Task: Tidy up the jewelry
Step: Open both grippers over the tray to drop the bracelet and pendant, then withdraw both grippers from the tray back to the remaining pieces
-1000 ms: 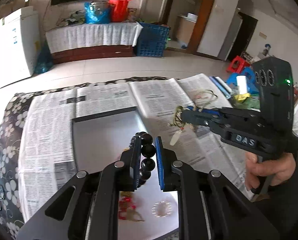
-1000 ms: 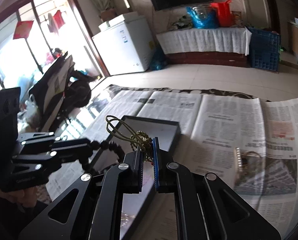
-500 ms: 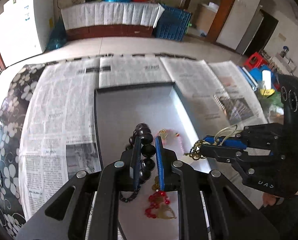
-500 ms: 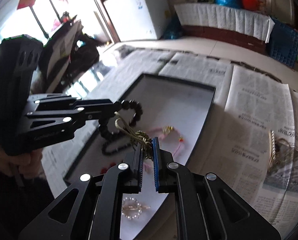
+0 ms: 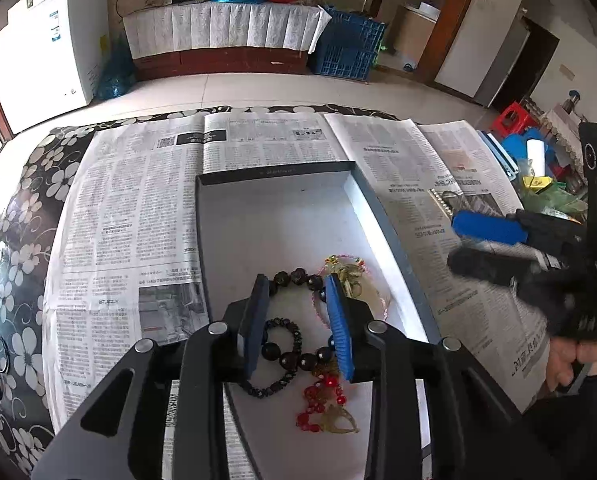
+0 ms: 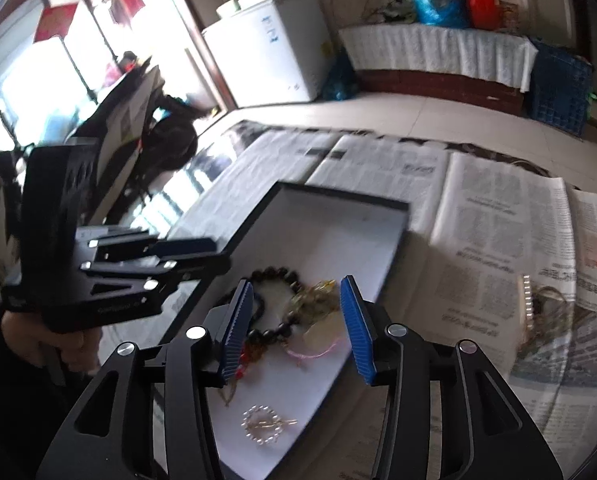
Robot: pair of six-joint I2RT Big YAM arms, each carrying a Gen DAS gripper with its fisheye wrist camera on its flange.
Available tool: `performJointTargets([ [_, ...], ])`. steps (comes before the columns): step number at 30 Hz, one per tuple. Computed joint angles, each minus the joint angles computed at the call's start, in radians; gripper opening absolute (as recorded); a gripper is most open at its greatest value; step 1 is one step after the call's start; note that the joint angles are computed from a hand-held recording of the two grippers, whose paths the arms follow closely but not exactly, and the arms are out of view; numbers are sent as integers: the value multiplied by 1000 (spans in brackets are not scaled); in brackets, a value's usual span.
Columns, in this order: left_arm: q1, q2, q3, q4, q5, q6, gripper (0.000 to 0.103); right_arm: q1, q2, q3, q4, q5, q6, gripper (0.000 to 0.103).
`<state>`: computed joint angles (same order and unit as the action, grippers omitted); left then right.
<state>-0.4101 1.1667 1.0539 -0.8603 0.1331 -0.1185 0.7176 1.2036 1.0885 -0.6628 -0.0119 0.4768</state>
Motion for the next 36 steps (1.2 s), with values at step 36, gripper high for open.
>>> performJointTargets([
  [36,-424,455,324,95,-140,-117,52,-474,-329,-310,-90,-16,2,49],
])
